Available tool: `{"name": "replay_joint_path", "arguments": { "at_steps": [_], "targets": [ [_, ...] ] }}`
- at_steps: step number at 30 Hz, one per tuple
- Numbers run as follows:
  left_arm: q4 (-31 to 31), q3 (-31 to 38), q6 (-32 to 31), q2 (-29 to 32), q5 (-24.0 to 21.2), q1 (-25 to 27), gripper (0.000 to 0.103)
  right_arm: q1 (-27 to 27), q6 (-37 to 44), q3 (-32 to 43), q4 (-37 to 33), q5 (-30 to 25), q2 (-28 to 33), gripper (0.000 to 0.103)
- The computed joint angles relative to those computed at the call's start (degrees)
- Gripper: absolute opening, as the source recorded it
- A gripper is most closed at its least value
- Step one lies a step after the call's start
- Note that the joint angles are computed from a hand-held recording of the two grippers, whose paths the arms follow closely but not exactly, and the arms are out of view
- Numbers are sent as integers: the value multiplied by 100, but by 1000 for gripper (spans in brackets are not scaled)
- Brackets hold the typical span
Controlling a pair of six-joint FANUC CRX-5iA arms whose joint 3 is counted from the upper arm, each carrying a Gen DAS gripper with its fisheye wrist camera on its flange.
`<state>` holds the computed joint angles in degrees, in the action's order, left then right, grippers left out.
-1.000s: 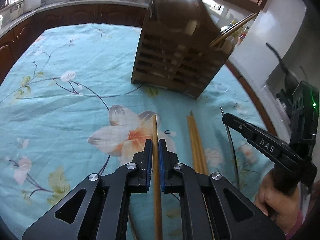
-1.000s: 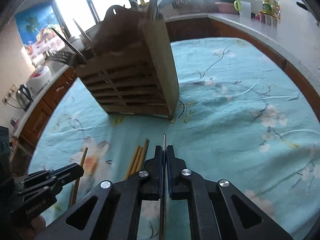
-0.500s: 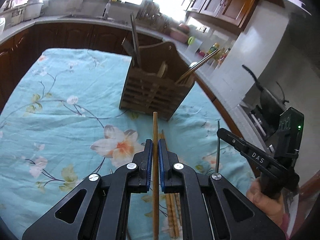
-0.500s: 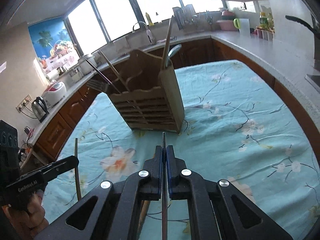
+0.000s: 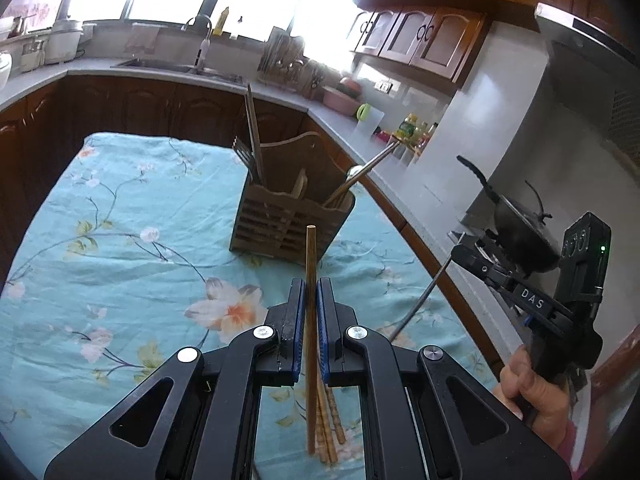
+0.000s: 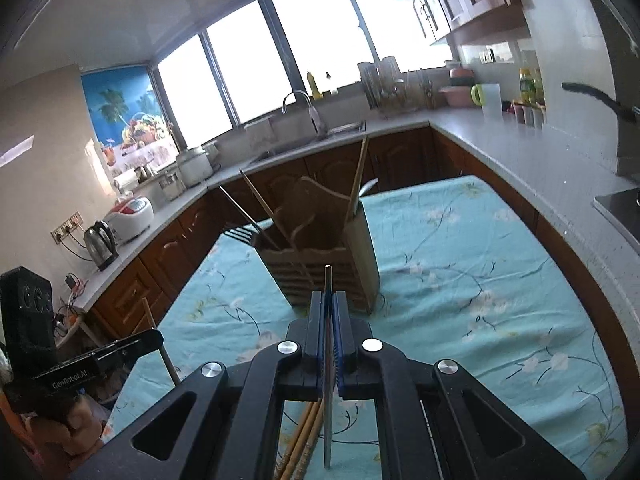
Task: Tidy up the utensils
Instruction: 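Lift both held chopsticks and carry them above the wooden holder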
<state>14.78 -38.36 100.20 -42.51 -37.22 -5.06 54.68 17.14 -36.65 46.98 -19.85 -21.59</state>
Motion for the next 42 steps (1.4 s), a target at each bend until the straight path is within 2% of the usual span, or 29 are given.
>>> {"name": "replay_joint_path", "arguments": {
  "at_steps": [5, 11, 30, 42],
  "targets": [
    [-681, 218, 579, -77, 41, -192, 5, -44, -151, -42, 201, 85, -46, 4],
    [-1122, 403, 925, -35, 78, -345, 5, -133, -353, -96, 448, 210, -92, 4],
    [-1234, 656, 907, 196, 280, -293, 5, -260, -335, 83, 568, 378, 29, 4],
    [-1533, 1429, 803, 756, 618, -98, 5, -555, -290, 693, 900, 642, 427, 4]
  ]
}}
